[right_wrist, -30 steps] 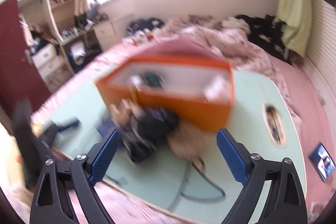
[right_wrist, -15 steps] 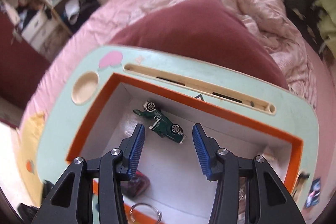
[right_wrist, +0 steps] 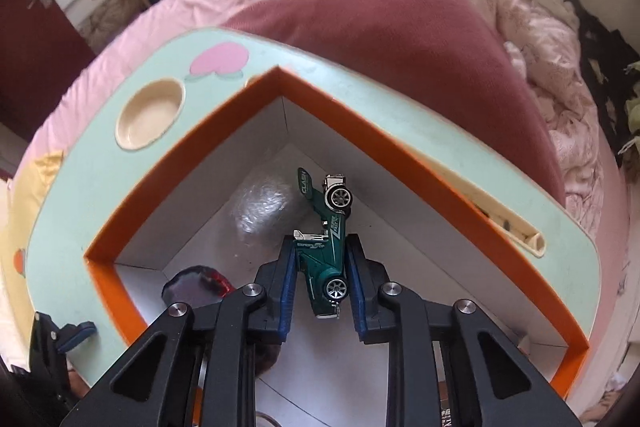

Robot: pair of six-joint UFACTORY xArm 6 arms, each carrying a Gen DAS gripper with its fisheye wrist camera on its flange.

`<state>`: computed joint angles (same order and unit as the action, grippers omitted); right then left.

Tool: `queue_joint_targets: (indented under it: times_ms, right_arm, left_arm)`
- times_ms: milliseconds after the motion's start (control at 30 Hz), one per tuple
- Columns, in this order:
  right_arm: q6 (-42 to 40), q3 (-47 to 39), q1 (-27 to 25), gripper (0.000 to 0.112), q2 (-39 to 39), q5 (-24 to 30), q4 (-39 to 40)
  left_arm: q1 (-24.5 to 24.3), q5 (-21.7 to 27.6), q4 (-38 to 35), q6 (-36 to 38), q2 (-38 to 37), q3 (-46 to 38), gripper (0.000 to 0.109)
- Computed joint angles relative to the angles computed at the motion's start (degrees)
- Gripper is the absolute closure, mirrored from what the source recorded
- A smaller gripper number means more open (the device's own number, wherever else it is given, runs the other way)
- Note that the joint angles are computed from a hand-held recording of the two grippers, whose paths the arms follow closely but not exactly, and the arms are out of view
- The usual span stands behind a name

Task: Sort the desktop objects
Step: 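Lift the green car out and set it beside the fur ball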

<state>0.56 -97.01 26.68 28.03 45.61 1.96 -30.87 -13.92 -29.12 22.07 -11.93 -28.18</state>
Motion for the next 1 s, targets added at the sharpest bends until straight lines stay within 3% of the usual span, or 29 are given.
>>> queue_joint_targets:
  times_ms: [167, 367, 467, 567, 733, 867, 1000]
  right_arm:
    - [-2.3, 13.5, -1.9, 0.090, -10.3, -11.5, 6.7]
    - [1.8, 35.5, -0.5, 0.090, -29.9, -26.7, 5.6]
    - [8.1, 46.8, -0.1, 0.090, -39.5, -31.7, 1.4]
    - [10.8, 56.8, 0.3, 0.090, -47.1, -34.5, 2.1]
    - [21.9, 64.6, -1.2, 0.090, -50.6, -34.4, -5.8]
    - [20.9, 63.1, -2.0, 0.090, -45.4, -34.3, -3.4]
    - [32.6, 61.4, -2.8, 0.088, -42.3, -37.2, -17.7]
  left_arm:
    - [0.6, 0.0, 2.3, -1.9, -0.2, 0.4, 0.006]
    - [0.7, 0.0, 2.7, -2.2, -0.5, 0.6, 0.006]
    - [0.7, 0.0, 2.7, -2.2, -0.5, 0.7, 0.006]
    - [0.4, 0.0, 1.4, -1.1, -0.5, 0.6, 0.006]
    - [0.4, 0.0, 1.3, -1.0, -0.6, 0.6, 0.006]
    - [0.6, 0.1, 2.0, -1.6, -0.7, 0.7, 0.006]
    - [0.7, 0.1, 2.4, -2.0, -0.8, 0.9, 0.006]
